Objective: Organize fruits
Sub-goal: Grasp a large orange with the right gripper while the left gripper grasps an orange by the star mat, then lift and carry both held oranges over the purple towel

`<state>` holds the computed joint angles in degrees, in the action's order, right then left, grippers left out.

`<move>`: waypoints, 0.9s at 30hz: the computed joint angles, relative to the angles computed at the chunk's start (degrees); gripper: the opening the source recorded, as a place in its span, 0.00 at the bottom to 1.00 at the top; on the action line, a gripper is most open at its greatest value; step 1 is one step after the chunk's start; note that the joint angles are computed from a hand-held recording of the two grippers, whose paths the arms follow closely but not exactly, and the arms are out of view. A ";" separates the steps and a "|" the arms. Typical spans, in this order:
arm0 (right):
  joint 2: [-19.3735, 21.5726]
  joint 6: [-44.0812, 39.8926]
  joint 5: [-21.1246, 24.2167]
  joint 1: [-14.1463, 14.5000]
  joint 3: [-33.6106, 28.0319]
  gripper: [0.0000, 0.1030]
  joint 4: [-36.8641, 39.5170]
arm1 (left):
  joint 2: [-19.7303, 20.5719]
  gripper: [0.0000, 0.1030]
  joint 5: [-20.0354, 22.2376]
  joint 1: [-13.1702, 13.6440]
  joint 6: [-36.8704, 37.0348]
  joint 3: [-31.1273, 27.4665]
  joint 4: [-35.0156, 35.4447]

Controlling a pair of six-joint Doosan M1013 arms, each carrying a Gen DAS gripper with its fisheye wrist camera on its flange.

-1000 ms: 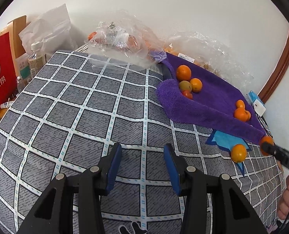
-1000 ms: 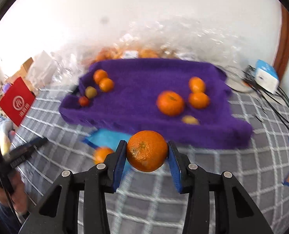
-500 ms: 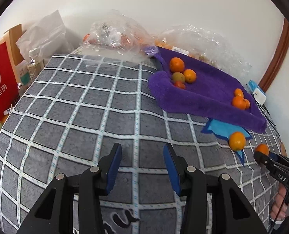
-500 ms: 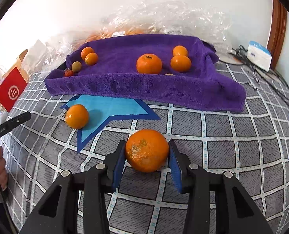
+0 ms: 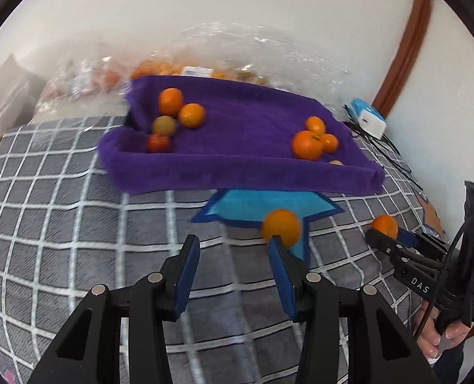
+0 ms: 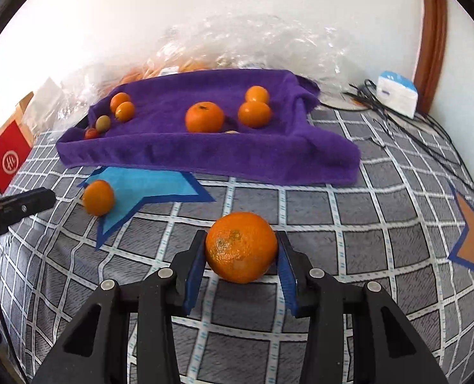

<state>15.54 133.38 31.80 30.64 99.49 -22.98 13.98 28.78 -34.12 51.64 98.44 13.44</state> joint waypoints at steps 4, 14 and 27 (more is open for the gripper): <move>-0.22 0.74 -1.12 -0.20 0.42 0.41 -0.23 | 1.54 0.41 0.61 -0.75 4.27 -1.87 -3.38; -0.05 4.43 -0.06 0.60 0.36 0.41 -4.52 | 4.21 0.32 1.46 -0.98 3.62 -4.15 -4.35; 1.11 3.49 3.73 1.04 -1.23 0.41 -4.60 | -1.10 0.32 6.56 0.27 -16.74 2.23 17.27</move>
<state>16.64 136.86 35.53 31.67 98.26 -27.58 12.88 35.34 -33.86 34.90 100.67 30.71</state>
